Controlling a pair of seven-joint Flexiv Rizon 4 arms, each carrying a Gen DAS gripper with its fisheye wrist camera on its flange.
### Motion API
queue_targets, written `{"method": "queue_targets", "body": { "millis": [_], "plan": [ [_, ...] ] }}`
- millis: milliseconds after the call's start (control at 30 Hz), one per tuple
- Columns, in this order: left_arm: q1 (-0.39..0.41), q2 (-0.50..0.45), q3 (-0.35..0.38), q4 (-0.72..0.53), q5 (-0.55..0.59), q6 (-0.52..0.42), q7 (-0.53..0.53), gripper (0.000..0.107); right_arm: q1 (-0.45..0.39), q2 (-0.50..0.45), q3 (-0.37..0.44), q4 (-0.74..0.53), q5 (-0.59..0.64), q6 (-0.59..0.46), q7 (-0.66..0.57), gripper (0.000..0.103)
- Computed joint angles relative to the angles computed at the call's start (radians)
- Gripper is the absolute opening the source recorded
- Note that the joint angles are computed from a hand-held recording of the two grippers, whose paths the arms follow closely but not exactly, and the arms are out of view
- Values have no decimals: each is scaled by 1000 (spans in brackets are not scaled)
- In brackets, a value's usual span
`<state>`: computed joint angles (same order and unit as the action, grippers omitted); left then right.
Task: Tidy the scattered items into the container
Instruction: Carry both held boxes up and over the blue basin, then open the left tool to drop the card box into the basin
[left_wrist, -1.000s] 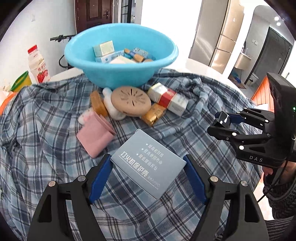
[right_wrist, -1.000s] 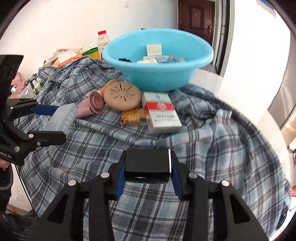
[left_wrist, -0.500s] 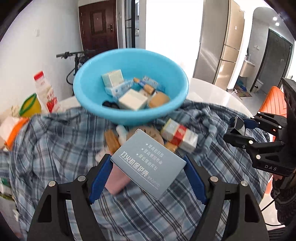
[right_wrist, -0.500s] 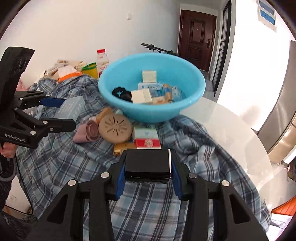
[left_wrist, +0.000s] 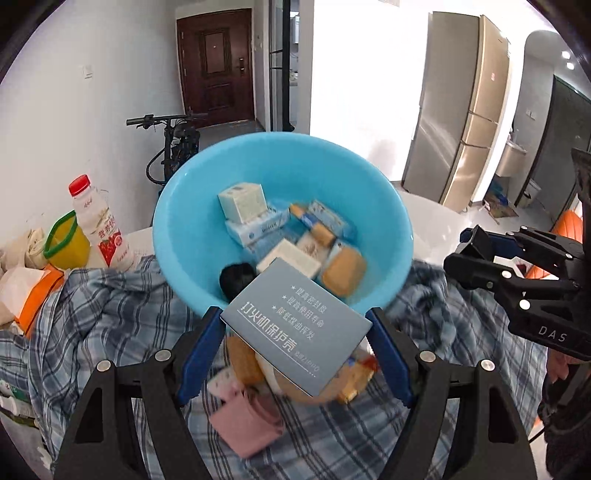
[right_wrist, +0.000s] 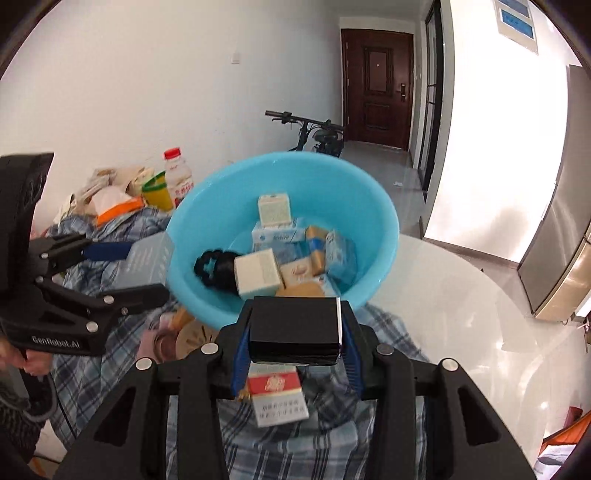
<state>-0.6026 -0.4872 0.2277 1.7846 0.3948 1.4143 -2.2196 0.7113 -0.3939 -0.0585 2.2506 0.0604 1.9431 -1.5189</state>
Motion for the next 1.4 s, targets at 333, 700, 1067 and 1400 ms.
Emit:
{"method": "queue_targets", "body": {
  "millis": [333, 700, 1067, 1400],
  "plan": [
    [90, -76, -74, -130, -96, -60, 134, 80, -134, -76, 62, -154, -119, -81, 89, 41],
    [209, -299, -198, -489, -303, -286, 380, 80, -297, -193, 158, -276, -255, -145, 177, 41],
    [216, -624, -180, -1077, -368, -664, 442, 80, -352, -237, 195, -318, -326, -148, 195, 41],
    [233, -716, -181, -1199, -359, -694, 420, 89, -348, -249, 191, -337, -344, -165, 204, 41]
  ]
}}
